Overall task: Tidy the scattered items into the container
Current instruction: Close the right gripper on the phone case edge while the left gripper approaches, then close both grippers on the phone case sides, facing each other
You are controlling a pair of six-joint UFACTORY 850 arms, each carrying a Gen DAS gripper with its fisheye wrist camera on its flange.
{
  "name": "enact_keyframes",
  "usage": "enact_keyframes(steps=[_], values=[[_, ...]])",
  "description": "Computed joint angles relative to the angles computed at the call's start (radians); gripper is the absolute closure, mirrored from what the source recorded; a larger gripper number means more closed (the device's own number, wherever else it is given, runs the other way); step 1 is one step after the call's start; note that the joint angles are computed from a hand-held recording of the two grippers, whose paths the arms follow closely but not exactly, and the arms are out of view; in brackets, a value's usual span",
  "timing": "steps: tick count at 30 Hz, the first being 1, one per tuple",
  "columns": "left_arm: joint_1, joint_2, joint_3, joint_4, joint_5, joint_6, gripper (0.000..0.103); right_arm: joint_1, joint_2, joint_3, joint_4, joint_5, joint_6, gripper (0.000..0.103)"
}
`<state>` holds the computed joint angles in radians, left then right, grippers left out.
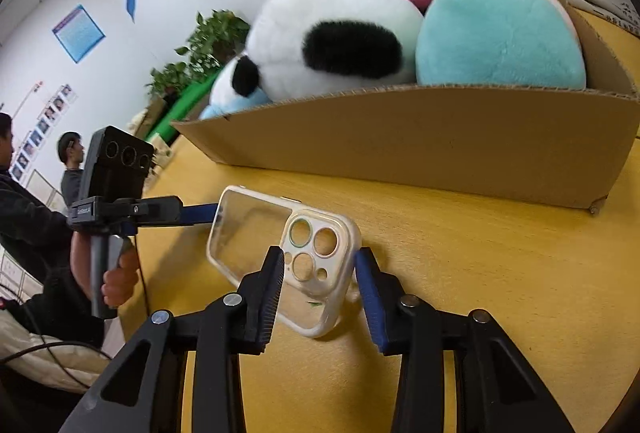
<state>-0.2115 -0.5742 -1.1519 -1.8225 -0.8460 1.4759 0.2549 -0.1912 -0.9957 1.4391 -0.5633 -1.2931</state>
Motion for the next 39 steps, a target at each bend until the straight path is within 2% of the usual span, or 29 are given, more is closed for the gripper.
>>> enact_keyframes(steps=[4,8,11,12,14,15,16,17,18,19,20,21,23,24,26,28,29,32,34,36,37,39], values=[[0.001,0.011,0.003,0.032,-0.024,0.058,0.040,-0.022,-0.012,0.014,0.107,-0.071,-0.104,0.062],[0.006,0.009,0.002,0.068,-0.040,0.087,0.040,-0.017,-0.015,0.009,0.097,-0.095,-0.133,0.067],[0.015,0.001,-0.005,0.069,-0.055,0.105,0.040,-0.010,-0.020,-0.003,0.047,-0.081,-0.111,0.088],[0.019,-0.003,-0.008,0.075,-0.067,0.105,0.040,-0.017,-0.018,-0.001,0.030,-0.088,-0.102,0.092],[0.020,-0.007,-0.017,0.099,-0.065,0.095,0.043,-0.035,-0.013,0.009,0.016,-0.116,-0.096,0.092],[0.015,-0.007,-0.025,0.123,-0.039,0.081,0.046,-0.042,-0.011,0.013,0.008,-0.124,-0.092,0.092],[0.011,-0.009,-0.034,0.148,-0.016,0.063,0.056,-0.044,-0.011,0.015,-0.003,-0.114,-0.082,0.092],[0.009,-0.012,-0.040,0.164,-0.003,0.045,0.070,-0.046,-0.012,0.015,-0.018,-0.102,-0.069,0.093],[0.007,-0.016,-0.046,0.178,0.008,0.027,0.077,-0.048,-0.016,0.013,-0.031,-0.096,-0.055,0.093],[0.006,-0.022,-0.054,0.197,0.008,0.009,0.095,-0.051,-0.023,0.009,-0.037,-0.095,-0.043,0.091],[0.006,-0.030,-0.063,0.218,0.006,-0.009,0.101,-0.056,-0.029,0.005,-0.040,-0.097,-0.034,0.091],[0.004,-0.035,-0.070,0.233,0.005,-0.021,0.101,-0.060,-0.035,-0.002,-0.044,-0.098,-0.026,0.091],[-0.001,-0.043,-0.082,0.259,0.005,-0.041,0.101,-0.065,-0.050,-0.024,-0.090,-0.098,0.012,0.079],[-0.006,-0.048,-0.091,0.274,0.009,-0.056,0.101,-0.064,-0.060,-0.040,-0.124,-0.098,0.036,0.064],[-0.012,-0.053,-0.104,0.296,0.021,-0.079,0.101,-0.063,-0.081,-0.074,-0.186,-0.130,0.057,0.052],[-0.013,-0.052,-0.111,0.322,0.018,-0.089,0.101,-0.054,-0.084,-0.093,-0.238,-0.139,0.044,0.017],[-0.015,-0.051,-0.116,0.343,0.013,-0.093,0.101,-0.050,-0.084,-0.100,-0.260,-0.148,0.021,0.010],[-0.052,-0.028,-0.140,0.520,0.095,-0.131,0.099,-0.041,-0.081,-0.118,-0.317,-0.185,-0.066,0.007],[-0.081,-0.022,-0.165,0.668,0.132,-0.167,0.097,-0.019,-0.085,-0.141,-0.410,-0.195,-0.107,0.000],[-0.104,-0.019,-0.187,0.781,0.152,-0.178,0.092,0.016,-0.095,-0.171,-0.540,-0.190,-0.132,0.000],[-0.117,-0.017,-0.199,0.843,0.160,-0.185,0.085,0.038,-0.106,-0.188,-0.617,-0.177,-0.126,0.000],[-0.141,-0.022,-0.227,0.943,0.151,-0.178,0.065,0.070,-0.128,-0.214,-0.729,-0.154,-0.111,0.001]])
